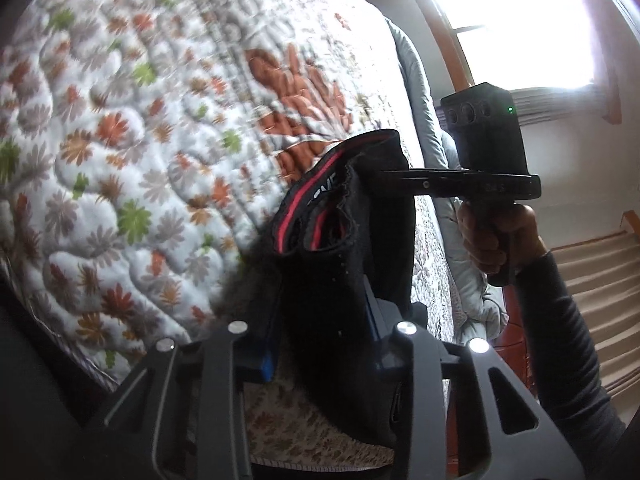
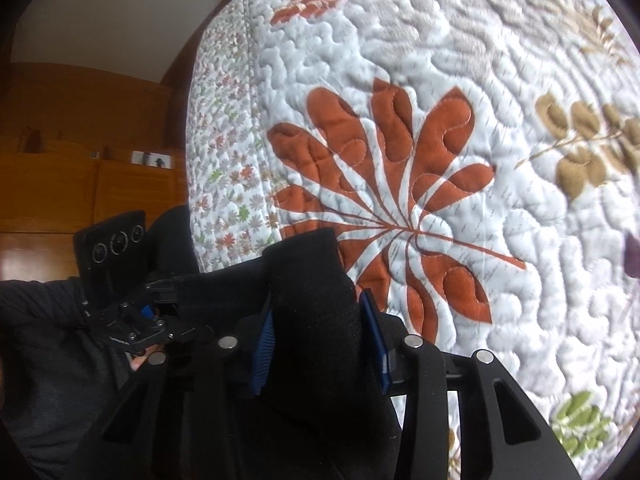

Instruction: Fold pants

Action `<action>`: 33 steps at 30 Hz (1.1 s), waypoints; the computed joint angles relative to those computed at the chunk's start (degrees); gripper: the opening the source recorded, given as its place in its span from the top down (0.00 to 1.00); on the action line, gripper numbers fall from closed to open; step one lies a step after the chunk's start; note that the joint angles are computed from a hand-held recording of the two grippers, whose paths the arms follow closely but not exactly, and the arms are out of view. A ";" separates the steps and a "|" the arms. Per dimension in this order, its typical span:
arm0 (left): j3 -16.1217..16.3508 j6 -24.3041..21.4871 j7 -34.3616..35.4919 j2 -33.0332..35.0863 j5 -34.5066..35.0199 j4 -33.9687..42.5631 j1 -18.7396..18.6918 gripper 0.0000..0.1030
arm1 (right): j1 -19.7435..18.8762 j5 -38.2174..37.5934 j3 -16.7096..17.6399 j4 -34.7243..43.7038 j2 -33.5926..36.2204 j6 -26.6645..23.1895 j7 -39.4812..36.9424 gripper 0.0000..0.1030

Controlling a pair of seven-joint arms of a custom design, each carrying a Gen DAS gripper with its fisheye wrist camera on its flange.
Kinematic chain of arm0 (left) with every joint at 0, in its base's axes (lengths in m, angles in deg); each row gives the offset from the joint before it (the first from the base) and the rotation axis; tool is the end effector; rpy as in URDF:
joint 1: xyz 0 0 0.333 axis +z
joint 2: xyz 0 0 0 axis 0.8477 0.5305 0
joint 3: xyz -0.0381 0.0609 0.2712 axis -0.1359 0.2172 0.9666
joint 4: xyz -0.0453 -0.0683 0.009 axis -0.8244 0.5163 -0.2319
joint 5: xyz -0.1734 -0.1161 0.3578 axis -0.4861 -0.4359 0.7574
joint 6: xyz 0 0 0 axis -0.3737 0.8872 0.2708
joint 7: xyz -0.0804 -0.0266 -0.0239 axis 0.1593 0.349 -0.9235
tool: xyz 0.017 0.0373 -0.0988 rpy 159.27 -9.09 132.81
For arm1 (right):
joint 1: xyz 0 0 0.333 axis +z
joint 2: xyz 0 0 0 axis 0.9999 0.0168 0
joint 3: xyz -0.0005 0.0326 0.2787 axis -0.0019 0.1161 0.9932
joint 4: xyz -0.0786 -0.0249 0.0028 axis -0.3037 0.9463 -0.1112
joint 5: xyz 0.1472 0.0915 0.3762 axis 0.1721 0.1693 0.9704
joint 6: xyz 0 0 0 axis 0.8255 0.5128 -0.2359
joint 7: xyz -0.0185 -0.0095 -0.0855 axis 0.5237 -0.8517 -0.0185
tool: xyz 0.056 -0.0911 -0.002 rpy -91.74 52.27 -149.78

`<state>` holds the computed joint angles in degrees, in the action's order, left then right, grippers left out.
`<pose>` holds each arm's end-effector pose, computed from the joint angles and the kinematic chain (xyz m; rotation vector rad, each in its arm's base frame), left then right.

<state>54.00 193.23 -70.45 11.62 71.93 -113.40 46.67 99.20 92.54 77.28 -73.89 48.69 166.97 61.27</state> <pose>0.3798 -0.2185 0.2974 2.3139 -1.1228 1.3733 0.6735 0.1944 0.3324 -2.8282 0.6142 0.7896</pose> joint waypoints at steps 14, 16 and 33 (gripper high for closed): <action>-0.57 -13.30 7.77 -13.47 -2.83 0.76 -5.74 0.73 | -1.00 -0.33 -1.94 -26.14 -25.69 15.49 -4.54 0.66; -0.49 -15.32 9.19 -14.88 -2.99 1.43 -6.80 0.73 | -1.16 -0.40 -2.26 -29.16 -29.04 17.21 -4.94 0.67; -4.65 -24.98 21.66 -19.33 -8.69 8.75 -11.74 0.74 | -4.08 -1.15 -5.72 -47.27 -51.53 26.67 -5.74 0.69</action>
